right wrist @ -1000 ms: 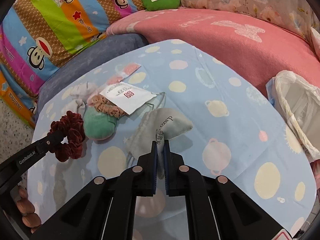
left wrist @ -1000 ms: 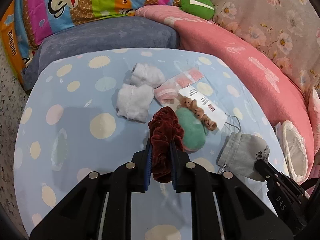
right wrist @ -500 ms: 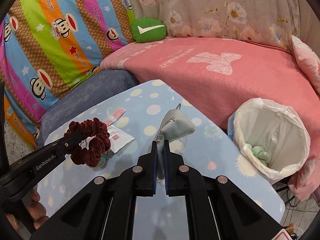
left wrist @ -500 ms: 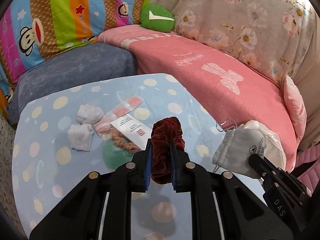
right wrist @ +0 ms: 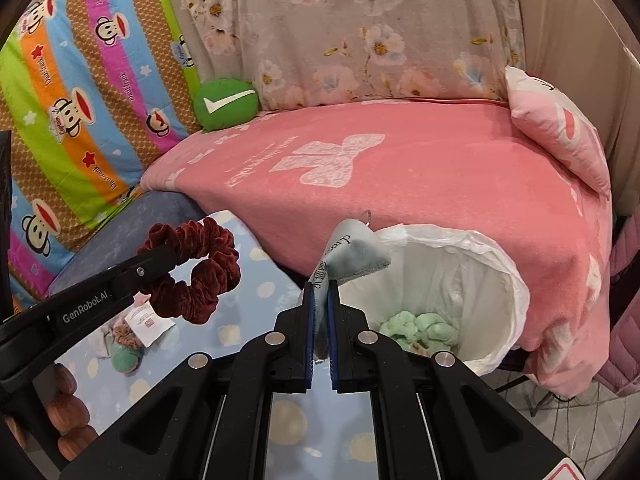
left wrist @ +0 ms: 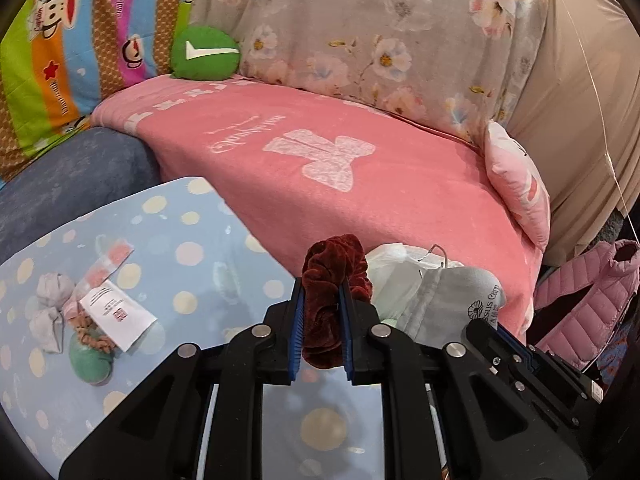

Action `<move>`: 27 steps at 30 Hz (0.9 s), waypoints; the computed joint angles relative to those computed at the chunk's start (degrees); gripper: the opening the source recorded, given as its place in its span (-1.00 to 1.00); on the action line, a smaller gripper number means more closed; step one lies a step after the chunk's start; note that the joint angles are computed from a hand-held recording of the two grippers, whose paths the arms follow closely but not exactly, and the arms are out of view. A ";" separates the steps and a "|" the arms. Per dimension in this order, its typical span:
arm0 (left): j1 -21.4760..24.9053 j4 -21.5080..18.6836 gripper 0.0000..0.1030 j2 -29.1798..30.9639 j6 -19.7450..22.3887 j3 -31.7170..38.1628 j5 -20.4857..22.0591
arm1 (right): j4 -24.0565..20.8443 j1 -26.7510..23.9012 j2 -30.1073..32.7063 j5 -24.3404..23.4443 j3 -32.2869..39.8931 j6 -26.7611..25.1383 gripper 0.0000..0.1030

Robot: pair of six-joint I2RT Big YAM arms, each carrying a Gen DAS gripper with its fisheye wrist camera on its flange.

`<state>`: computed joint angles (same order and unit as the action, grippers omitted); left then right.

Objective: Collect trash
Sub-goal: 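Carry the scrunchie to the bin and open the left gripper while the right gripper carries the pouch over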

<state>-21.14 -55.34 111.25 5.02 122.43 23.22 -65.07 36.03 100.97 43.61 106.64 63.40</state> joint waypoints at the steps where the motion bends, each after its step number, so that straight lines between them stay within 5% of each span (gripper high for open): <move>1: -0.90 -0.02 -0.71 0.28 0.22 0.44 -0.21 | -0.03 -0.29 -1.02 0.20 -1.42 0.51 -0.89; 15: -10.08 -6.01 -0.61 7.46 1.74 9.31 -0.94 | 1.54 -4.68 -11.04 0.03 -16.58 5.00 -0.89; 19: -10.96 -4.27 0.14 7.87 0.16 8.87 -4.37 | 2.55 -5.60 -11.86 -0.66 -18.35 5.02 -0.89; 22: -10.72 -2.28 0.30 7.40 -1.03 7.40 -5.71 | 3.26 -6.14 -11.90 -1.07 -18.84 4.58 -0.89; 27: -10.22 -1.08 0.30 7.22 -0.73 6.42 -8.03 | 4.15 -6.75 -11.31 -1.64 -18.62 3.55 -0.89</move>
